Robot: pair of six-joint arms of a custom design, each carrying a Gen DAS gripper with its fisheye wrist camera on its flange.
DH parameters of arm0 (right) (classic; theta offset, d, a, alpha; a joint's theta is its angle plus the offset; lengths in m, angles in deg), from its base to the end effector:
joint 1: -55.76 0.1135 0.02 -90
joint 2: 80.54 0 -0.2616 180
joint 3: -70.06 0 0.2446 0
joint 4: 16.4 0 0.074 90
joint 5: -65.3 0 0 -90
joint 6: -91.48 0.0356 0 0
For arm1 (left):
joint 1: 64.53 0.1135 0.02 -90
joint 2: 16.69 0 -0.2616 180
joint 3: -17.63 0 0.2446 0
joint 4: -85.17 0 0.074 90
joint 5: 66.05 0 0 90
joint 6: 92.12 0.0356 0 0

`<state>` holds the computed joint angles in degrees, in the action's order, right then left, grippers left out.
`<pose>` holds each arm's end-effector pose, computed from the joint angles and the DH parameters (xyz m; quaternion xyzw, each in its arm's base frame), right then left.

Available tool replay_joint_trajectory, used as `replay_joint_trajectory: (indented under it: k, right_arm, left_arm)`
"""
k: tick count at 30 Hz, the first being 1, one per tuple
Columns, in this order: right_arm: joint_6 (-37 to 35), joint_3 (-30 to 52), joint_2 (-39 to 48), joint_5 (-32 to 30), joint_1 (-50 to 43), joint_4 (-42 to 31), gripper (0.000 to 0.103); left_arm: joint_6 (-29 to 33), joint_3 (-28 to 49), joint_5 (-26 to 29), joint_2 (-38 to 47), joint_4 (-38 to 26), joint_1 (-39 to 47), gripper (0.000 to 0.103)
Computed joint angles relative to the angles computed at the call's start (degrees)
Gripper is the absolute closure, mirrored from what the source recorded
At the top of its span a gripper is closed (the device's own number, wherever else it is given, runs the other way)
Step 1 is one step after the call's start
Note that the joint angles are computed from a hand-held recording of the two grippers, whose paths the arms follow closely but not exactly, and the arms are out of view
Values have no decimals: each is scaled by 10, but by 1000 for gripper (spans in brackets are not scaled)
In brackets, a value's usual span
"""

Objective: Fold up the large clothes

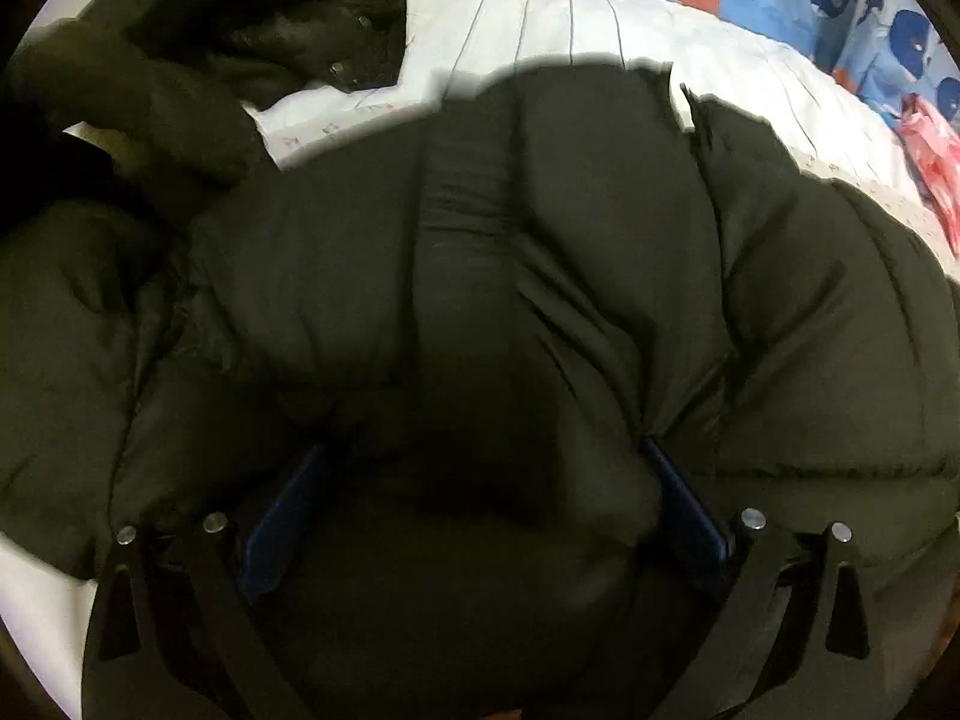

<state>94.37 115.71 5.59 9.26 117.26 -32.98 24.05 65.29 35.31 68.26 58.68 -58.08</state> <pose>0.1342 0.2055 0.1288 0.3278 0.8606 0.2023 0.3332 0.2390 0.0200 0.1282 0.1881 0.9510 -0.0291 0.2437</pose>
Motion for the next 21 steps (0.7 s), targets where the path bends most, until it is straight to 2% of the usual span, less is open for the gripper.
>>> replay_joint_trajectory:
  k: [2, 4, 6, 8, 10, 12, 15, 17, 20, 21]
  right_arm:
    - [13, 37, -6, 8, 12, -61, 11]
    - [36, 75, -24, 45, 55, -129, 11]
    - [59, 124, -22, 90, 113, -186, 11]
    - [76, 150, -13, 125, 161, -196, 8]
    - [67, 173, -3, 143, 177, -197, 7]
    - [25, 174, 1, 126, 160, -151, 7]
    - [12, 178, 11, 105, 152, -120, 7]
    - [18, 172, 9, 104, 159, -109, 7]
    - [19, 167, 9, 105, 162, -101, 7]
    - [18, 166, 9, 104, 161, -96, 7]
  left_arm:
    - [15, -8, -31, -32, -12, -9, 6]
    - [51, -23, -54, -108, -21, -10, 6]
    - [130, -39, -84, -202, -11, -14, 6]
    - [232, -52, -138, -252, 60, -30, 6]
    - [333, -50, -185, -231, 155, -37, 6]
    - [433, -26, -214, -179, 216, -34, 6]
    - [567, 0, -251, -90, 323, -27, 6]
    - [593, 38, -297, -42, 316, -32, 6]
    - [585, 99, -367, 29, 282, -41, 9]
    - [565, 129, -388, 56, 270, -40, 26]
